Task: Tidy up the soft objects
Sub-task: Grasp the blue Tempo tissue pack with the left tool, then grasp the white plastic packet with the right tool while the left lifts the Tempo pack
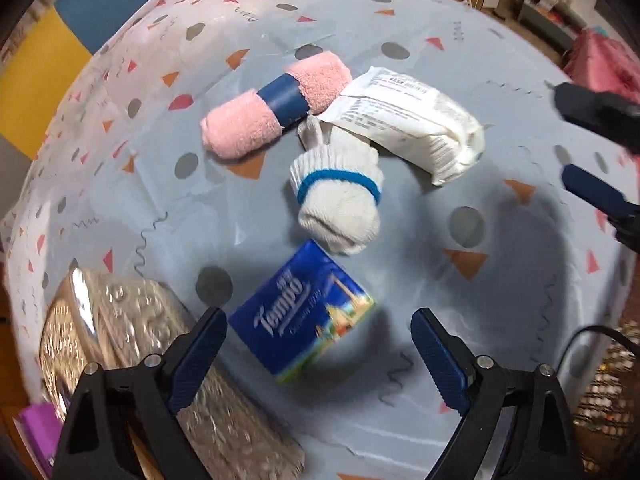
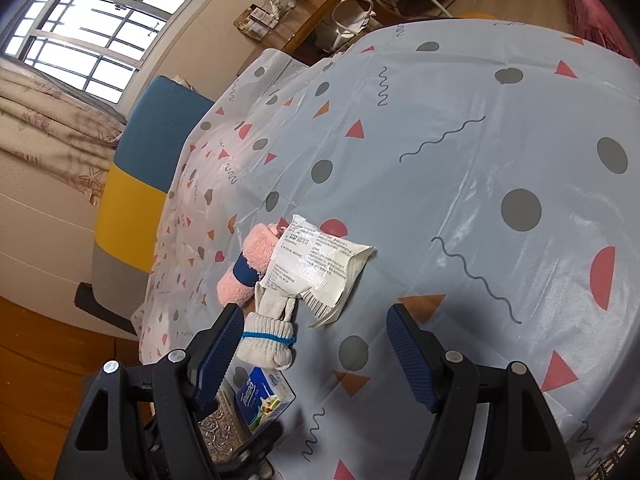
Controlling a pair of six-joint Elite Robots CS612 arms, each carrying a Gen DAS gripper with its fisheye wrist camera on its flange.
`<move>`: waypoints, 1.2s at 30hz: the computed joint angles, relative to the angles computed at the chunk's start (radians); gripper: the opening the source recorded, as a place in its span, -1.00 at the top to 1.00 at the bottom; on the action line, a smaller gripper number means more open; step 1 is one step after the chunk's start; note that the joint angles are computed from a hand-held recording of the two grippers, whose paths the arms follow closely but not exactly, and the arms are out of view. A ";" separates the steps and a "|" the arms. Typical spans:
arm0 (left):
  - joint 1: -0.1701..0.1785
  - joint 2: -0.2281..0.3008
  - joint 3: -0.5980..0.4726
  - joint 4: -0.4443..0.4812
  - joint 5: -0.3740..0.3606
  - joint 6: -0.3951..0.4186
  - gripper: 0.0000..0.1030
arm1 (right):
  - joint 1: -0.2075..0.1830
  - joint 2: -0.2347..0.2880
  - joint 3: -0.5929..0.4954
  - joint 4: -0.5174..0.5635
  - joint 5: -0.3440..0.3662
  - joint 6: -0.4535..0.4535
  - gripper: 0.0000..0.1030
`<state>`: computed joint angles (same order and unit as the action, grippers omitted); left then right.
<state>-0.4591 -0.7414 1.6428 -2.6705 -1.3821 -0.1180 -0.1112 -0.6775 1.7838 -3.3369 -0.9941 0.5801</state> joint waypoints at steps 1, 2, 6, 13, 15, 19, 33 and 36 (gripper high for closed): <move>-0.001 0.005 -0.011 0.019 0.004 0.000 -0.84 | -0.001 0.001 0.000 0.000 0.004 0.000 -0.46; -0.002 0.010 -0.021 0.038 0.000 -0.006 -0.85 | -0.001 0.002 -0.001 -0.001 0.013 0.000 -0.46; 0.001 0.027 -0.051 0.095 -0.036 -0.004 -0.84 | -0.002 0.003 -0.001 -0.004 0.026 0.000 -0.46; 0.010 -0.006 0.011 -0.007 -0.263 0.027 -0.85 | -0.004 0.005 -0.001 -0.010 0.026 0.010 -0.46; 0.014 -0.019 0.031 -0.032 -0.346 0.030 -0.84 | -0.005 0.004 0.000 -0.014 0.026 0.010 -0.46; -0.004 -0.042 0.060 -0.066 -0.270 0.029 -0.83 | -0.005 0.002 0.009 -0.042 -0.006 0.028 -0.46; -0.030 -0.021 0.103 -0.168 -0.146 -0.127 -0.01 | -0.004 0.000 0.007 -0.020 -0.009 0.017 -0.46; -0.054 -0.040 0.177 -0.280 -0.119 -0.099 -0.01 | -0.005 0.002 0.007 -0.024 -0.009 0.026 -0.46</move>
